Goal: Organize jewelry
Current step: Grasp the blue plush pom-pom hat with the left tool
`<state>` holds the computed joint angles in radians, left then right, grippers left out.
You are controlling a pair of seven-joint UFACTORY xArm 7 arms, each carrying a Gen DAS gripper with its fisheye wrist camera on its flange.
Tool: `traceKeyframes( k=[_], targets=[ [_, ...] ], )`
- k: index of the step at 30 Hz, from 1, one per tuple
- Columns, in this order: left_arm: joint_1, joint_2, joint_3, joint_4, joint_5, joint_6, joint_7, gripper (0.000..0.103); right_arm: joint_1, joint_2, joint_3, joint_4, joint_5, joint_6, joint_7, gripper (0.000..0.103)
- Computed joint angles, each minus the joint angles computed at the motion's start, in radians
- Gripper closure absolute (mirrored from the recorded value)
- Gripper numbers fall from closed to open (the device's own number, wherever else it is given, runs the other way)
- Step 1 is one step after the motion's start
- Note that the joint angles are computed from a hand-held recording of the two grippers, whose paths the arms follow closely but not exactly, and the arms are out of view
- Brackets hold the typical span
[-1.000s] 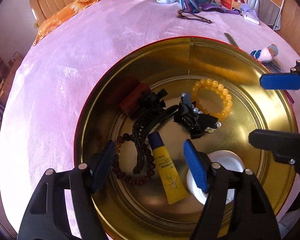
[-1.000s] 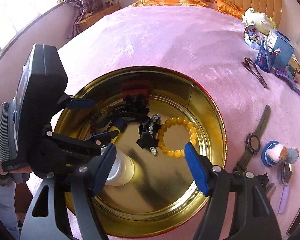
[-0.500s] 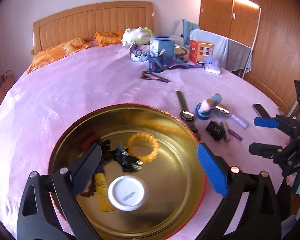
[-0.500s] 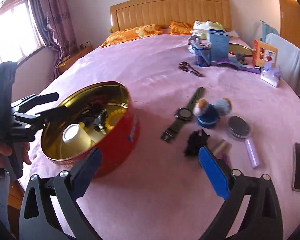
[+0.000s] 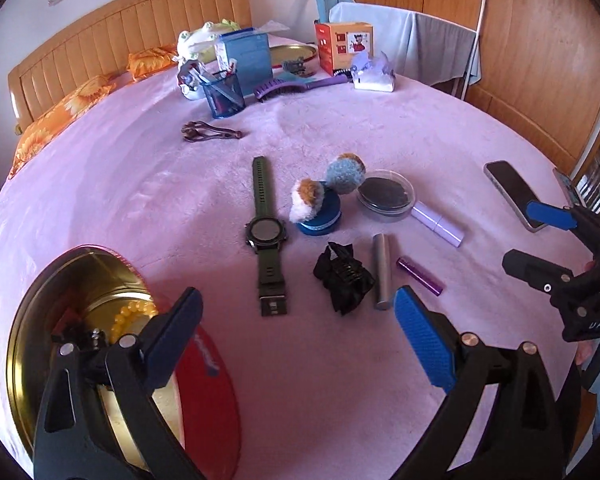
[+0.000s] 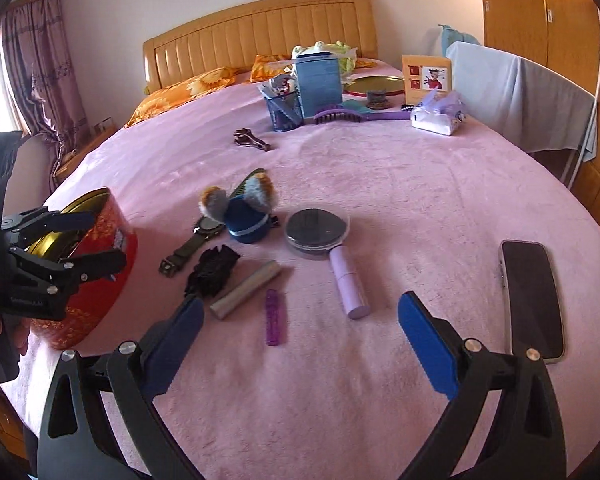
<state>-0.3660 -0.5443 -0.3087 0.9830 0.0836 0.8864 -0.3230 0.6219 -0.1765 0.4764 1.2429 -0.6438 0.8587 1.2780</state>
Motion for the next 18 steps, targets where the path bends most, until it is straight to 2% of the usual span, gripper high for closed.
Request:
traceKeyframes(
  k=[5, 9, 12, 16, 17, 18],
  targets=[
    [0.030, 0.218, -0.061, 0.119, 0.102, -0.015, -0.079, 0.009, -0.031, -0.005, -0.044, -0.045, 0.040, -0.070, -0.054, 0.005],
    [0.016, 0.364, -0.049, 0.207, 0.195, -0.020, -0.157, 0.009, -0.044, 0.020, -0.085, -0.055, 0.120, -0.144, -0.157, 0.005],
    [-0.003, 0.450, -0.031, 0.267, 0.276, 0.004, -0.216, 0.009, -0.059, 0.025, -0.090, -0.063, 0.120, -0.157, -0.164, 0.005],
    [-0.045, 0.540, 0.010, 0.338, 0.348, 0.050, -0.229, 0.009, -0.072, 0.018, -0.093, -0.085, 0.137, -0.187, -0.162, 0.005],
    [-0.056, 0.549, 0.023, 0.341, 0.339, 0.042, -0.216, 0.012, -0.073, 0.017, -0.094, -0.089, 0.144, -0.193, -0.168, 0.005],
    [-0.067, 0.552, 0.035, 0.340, 0.339, 0.027, -0.207, 0.043, -0.074, 0.016, -0.094, -0.092, 0.149, -0.198, -0.175, 0.005]
  ],
)
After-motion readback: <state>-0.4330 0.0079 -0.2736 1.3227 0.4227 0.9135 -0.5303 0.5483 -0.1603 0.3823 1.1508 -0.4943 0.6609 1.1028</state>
